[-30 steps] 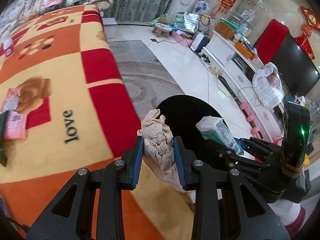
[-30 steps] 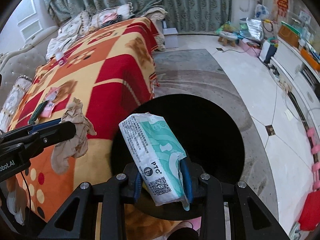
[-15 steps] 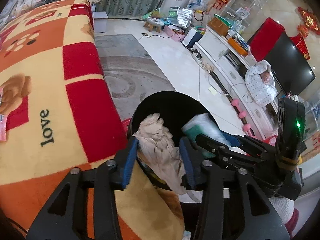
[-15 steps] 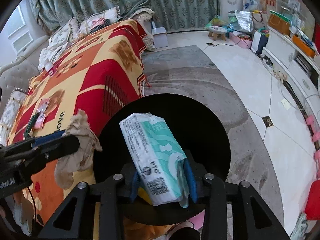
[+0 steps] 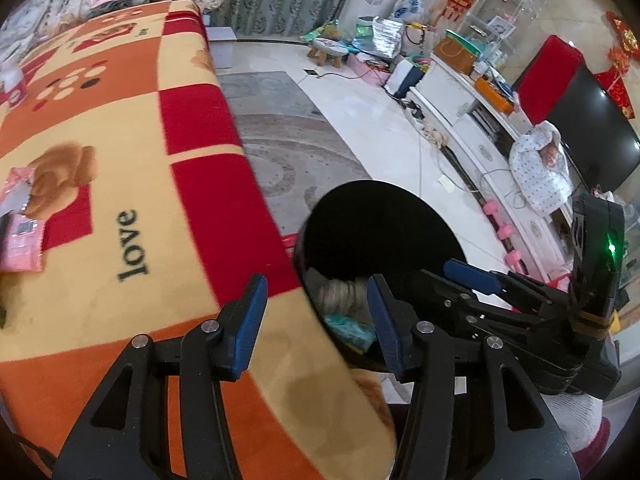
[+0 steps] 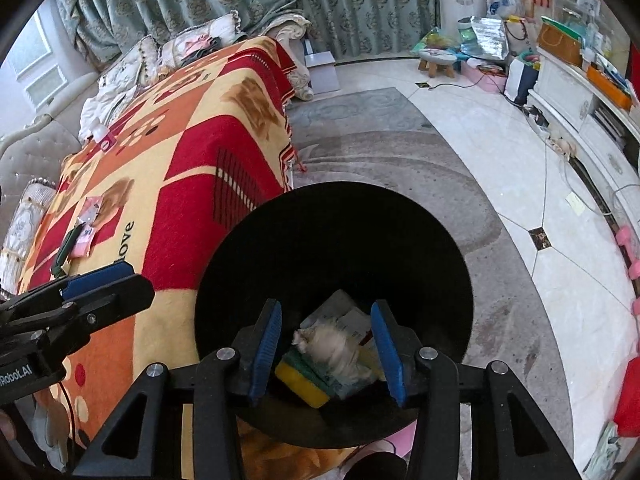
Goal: Collect trash
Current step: 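Open both grippers over the bin to drop the paper and tissue pack, then move both tools back over the remaining trash on the blanket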
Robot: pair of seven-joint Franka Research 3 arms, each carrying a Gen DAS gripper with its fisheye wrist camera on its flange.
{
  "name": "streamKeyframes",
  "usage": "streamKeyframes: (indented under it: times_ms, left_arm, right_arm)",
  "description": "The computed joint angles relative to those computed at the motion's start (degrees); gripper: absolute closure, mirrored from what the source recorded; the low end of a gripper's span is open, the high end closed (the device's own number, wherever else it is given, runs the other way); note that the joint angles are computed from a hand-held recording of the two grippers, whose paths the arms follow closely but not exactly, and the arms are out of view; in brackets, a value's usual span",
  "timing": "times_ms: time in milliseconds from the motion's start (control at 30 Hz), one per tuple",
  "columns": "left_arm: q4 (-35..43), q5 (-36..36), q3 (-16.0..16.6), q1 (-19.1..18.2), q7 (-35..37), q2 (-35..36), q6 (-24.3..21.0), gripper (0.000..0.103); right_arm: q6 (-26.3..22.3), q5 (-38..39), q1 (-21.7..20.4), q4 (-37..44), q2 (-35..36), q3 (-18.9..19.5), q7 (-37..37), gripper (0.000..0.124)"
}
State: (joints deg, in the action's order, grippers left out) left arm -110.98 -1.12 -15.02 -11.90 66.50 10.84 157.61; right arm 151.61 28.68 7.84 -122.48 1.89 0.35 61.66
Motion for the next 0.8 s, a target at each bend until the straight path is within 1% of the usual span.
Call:
streamKeyframes:
  times_ms: [133, 200, 400, 533, 800]
  left_arm:
    - [-1.74, 2.13, 1.04, -0.09, -1.98, -1.49, 0.17, 0.053]
    - [-2.90, 4.41, 1.78, -0.34, -3.88, -2.58, 0.09, 0.053]
    - [-7.10, 7.73, 3.01, 0.52, -6.77, -6.18, 0.38, 0.053]
    - [-10.73, 8.68, 3.94, 1.72, -8.11, -9.25, 0.42, 0.053]
    - [-17.84, 10.25, 6.11, 4.69, -9.71, -16.14, -0.34, 0.053]
  right_arm:
    - [0.06, -0.30, 0.48, -0.60, -0.59, 0.34, -0.19, 0.079]
    - [-0.05, -0.51, 0.76, -0.74, -0.81, 0.46, -0.17, 0.079]
    - [-0.33, -0.21, 1.89, -0.81, -1.25, 1.04, -0.43, 0.074]
    - [-0.69, 0.06, 3.00, -0.79, -1.37, 1.68, -0.74, 0.070]
    - [-1.71, 0.21, 6.15, 0.60, -0.23, 3.57, -1.29, 0.070]
